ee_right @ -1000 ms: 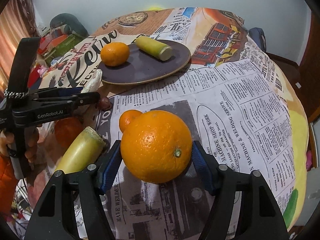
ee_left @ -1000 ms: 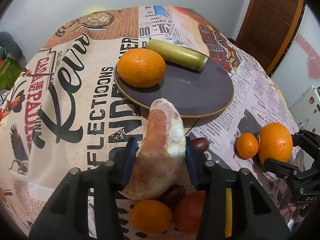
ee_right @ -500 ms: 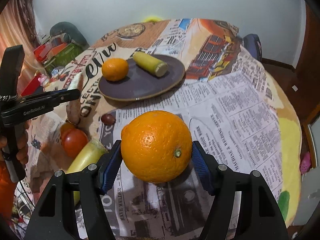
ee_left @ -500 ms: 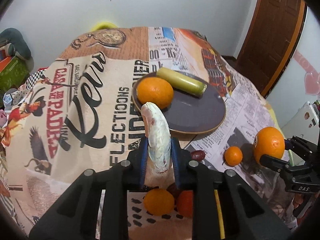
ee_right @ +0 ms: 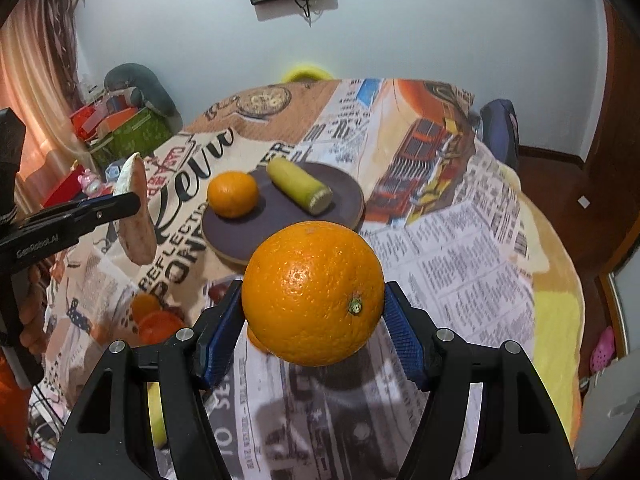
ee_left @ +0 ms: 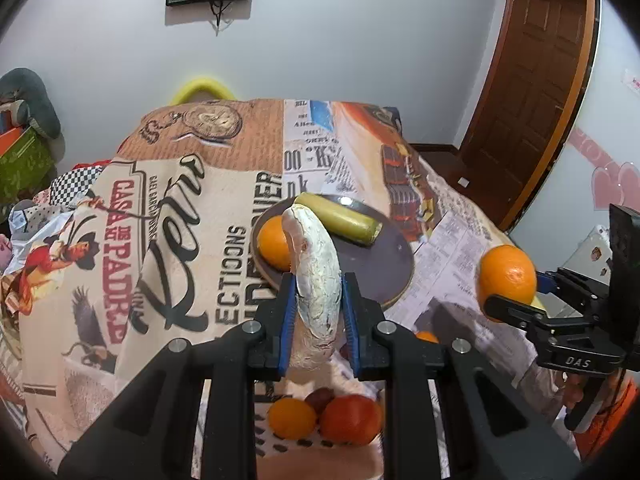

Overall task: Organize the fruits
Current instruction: 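Lower the pomelo segment and orange onto the grey plate and open both grippers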

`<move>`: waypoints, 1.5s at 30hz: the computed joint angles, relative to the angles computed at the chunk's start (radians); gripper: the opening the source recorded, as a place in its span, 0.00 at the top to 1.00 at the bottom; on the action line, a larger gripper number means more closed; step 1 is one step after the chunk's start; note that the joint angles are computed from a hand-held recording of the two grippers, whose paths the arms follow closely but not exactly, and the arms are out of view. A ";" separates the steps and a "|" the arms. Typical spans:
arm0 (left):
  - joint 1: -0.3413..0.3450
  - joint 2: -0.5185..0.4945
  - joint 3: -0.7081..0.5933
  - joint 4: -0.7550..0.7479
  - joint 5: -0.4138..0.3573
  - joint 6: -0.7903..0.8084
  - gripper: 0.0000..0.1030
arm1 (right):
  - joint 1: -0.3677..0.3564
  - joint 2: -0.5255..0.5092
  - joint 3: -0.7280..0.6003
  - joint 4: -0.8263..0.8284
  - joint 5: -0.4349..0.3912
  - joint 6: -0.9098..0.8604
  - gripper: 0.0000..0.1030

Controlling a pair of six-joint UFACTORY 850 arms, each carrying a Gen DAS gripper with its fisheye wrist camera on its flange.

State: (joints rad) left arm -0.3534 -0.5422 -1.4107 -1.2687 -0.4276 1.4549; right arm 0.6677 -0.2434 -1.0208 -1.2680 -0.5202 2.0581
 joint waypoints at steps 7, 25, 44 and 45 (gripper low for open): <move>-0.018 -0.039 -0.054 0.013 -0.022 -0.041 0.79 | -0.027 -0.010 -0.029 -0.037 -0.008 -0.018 0.37; -0.079 -0.208 -0.271 0.189 -0.029 -0.276 0.79 | -0.129 -0.097 -0.094 -0.059 0.085 -0.105 0.37; -0.105 -0.339 -0.447 0.391 -0.035 -0.511 0.78 | -0.183 -0.184 -0.158 0.037 0.190 -0.285 0.37; -0.105 -0.343 -0.452 0.393 -0.037 -0.515 0.78 | -0.184 -0.187 -0.160 0.043 0.193 -0.297 0.37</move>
